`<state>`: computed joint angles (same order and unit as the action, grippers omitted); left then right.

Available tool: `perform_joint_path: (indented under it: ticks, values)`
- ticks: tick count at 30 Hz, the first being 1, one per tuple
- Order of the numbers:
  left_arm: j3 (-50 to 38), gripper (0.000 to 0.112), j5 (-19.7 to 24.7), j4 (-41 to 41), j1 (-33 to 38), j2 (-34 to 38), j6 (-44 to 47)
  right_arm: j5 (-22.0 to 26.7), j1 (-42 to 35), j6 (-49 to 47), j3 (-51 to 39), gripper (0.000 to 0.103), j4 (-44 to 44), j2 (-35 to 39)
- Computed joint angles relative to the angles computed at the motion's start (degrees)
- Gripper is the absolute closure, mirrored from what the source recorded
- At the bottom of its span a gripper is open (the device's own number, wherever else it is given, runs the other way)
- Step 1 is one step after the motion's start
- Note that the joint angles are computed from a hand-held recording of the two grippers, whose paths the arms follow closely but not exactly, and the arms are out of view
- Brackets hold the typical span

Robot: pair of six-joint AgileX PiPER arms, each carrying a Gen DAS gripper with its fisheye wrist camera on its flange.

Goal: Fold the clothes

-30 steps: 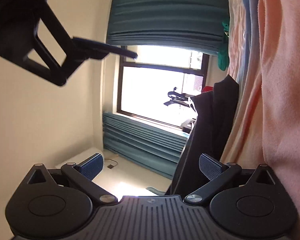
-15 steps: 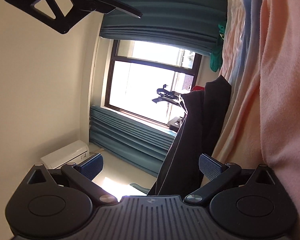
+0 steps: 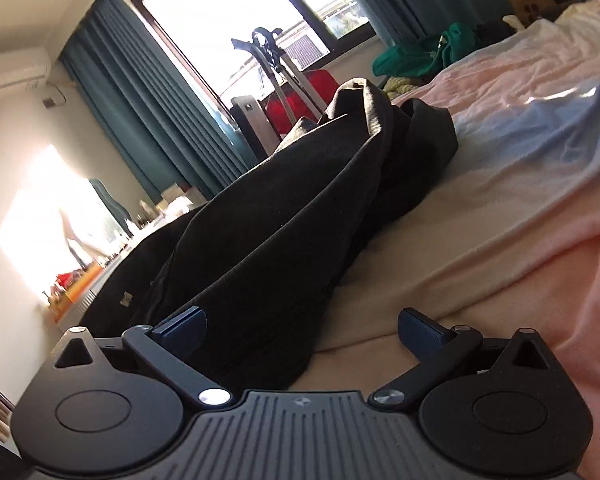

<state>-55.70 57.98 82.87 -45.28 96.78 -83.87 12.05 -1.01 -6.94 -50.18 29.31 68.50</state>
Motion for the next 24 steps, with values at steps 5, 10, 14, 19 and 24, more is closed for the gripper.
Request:
perform_joint_path:
  ticks: [5,10,14,19,24]
  values:
    - [0.49,0.01,-17.33,-17.93,10.43,-16.54,15.89,-2.4,0.6,-7.08,1.07,0.014,7.23,0.36]
    - [3.66,0.01,-23.79,-17.31,15.58,-25.21,14.4,-3.66,3.22,-14.84,1.64,0.014,13.4,2.3]
    - [4.52,0.01,-26.58,-19.09,17.28,-28.83,15.63,-0.84,3.51,-26.98,-2.18,0.016,28.14,6.99]
    - [3.61,0.01,-34.64,-33.8,26.19,-29.51,28.82,2.32,4.47,-13.11,-15.59,0.026,16.75,17.94]
    - [3.86,0.01,-42.67,-55.15,37.17,-27.39,47.4,4.63,6.66,6.72,-41.87,0.031,-4.77,36.4]
